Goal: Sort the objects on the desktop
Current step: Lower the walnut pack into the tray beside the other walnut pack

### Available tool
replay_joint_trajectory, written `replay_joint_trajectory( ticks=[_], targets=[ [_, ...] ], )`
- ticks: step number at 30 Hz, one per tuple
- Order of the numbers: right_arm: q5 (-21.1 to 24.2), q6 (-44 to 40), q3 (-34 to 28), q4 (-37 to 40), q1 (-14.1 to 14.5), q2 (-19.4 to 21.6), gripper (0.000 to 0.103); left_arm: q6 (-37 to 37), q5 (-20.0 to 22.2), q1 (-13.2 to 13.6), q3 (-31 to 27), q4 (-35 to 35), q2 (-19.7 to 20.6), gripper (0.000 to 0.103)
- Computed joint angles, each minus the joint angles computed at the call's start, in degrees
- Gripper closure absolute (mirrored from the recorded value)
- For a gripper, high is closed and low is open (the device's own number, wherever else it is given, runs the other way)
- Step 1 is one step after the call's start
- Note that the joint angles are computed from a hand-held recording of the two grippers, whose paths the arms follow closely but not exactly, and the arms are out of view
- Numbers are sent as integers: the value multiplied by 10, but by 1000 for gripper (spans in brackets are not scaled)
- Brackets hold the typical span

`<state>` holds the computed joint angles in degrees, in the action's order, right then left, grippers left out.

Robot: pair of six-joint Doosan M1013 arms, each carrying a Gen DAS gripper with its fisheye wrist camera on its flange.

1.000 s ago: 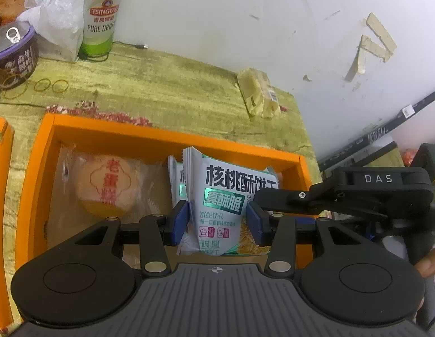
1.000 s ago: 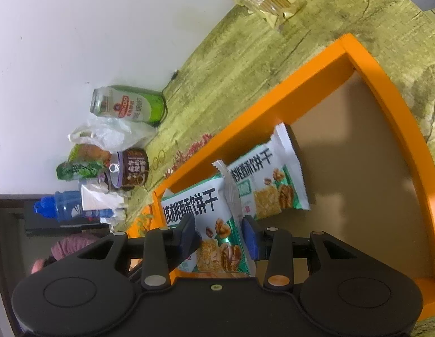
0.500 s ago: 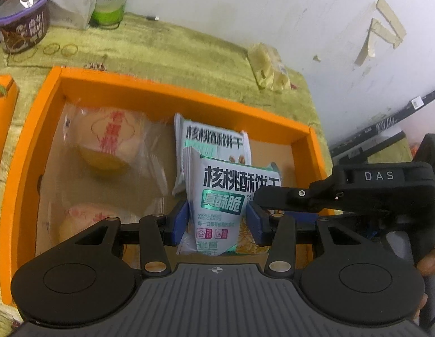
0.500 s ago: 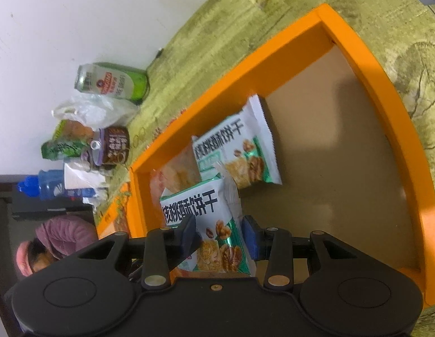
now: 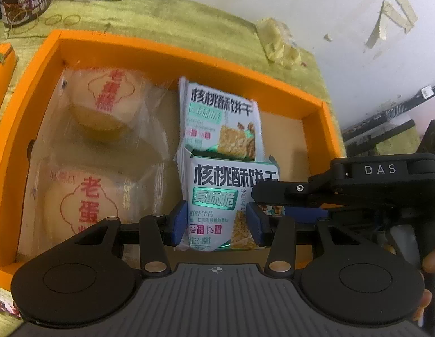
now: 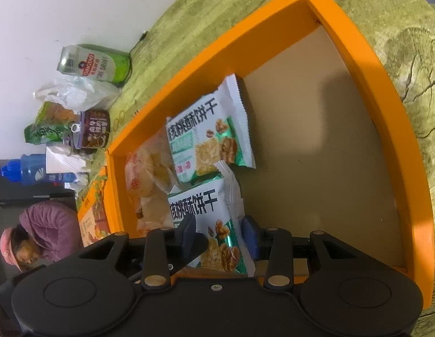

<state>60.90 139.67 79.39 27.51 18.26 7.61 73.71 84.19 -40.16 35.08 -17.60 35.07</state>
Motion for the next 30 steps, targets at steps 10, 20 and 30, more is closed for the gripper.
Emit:
replay_joint_trajectory(
  ticks=[10, 20, 30],
  targets=[
    [10, -14, 8, 9, -1, 4, 66, 6, 9, -3, 6, 10, 1, 58],
    [20, -15, 8, 1, -1, 8, 65, 25, 20, -6, -4, 21, 7, 52],
    [27, 0, 4, -25, 1, 5, 57, 56, 16, -2, -13, 22, 6, 50]
  ],
)
